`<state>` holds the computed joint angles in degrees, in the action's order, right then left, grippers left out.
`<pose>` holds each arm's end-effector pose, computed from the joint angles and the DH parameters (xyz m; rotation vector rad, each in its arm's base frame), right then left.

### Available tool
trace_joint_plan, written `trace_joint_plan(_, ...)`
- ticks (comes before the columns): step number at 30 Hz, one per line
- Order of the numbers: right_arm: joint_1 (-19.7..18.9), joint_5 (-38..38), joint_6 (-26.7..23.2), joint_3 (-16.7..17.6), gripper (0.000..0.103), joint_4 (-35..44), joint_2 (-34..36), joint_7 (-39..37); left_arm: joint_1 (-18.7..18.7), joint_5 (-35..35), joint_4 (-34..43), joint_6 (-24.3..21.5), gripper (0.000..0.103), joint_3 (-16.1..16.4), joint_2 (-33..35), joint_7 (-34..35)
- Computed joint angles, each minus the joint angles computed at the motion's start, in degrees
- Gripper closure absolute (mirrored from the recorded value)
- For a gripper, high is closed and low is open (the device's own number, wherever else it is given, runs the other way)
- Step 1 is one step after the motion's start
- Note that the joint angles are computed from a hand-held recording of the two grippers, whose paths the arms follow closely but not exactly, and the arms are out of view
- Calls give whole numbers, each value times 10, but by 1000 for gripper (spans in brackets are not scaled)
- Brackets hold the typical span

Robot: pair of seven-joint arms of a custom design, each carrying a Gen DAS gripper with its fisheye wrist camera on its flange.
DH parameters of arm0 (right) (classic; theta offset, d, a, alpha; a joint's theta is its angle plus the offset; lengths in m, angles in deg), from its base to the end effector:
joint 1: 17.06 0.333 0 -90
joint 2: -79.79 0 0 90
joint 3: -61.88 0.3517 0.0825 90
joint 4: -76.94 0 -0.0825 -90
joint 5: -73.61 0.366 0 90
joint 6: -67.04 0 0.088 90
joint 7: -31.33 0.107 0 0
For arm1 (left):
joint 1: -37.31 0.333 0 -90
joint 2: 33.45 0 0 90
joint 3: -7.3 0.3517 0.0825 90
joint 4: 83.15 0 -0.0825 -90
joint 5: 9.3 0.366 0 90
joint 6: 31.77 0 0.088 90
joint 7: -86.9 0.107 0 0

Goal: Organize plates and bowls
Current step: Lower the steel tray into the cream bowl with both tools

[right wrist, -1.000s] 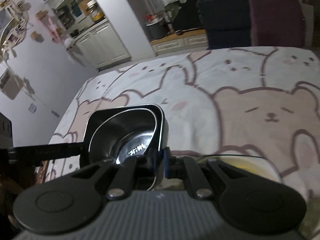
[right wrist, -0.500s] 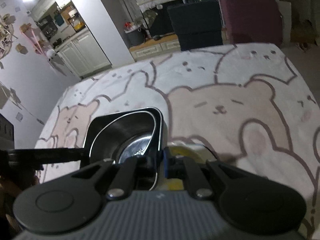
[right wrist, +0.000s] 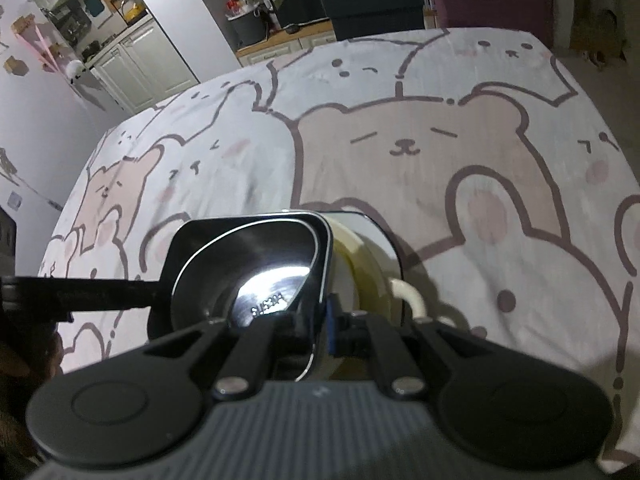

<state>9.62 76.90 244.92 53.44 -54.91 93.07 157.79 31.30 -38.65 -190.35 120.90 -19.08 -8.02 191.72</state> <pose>0.5416 0.1768 0.3623 -1.4712 2.1278 -0.2484 0.5877 -0.3142 0.3787 1.6447 -2.3006 0.8419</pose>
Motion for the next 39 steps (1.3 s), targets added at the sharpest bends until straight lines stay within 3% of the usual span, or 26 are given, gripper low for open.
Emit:
trace_joint_plan(8,0,-9,-21,-3,95,9,1,10,-6,15,7,-8,93,3,8,-8)
trace_joint_plan(21,-24,-8,-36,20,95,23,13,4,-7,30,11,-10,93,4,11,-16)
trace_joint_plan(39,-13,-22,-41,7,95,30,20,22,-4,33,9,-9,93,2,7,-13)
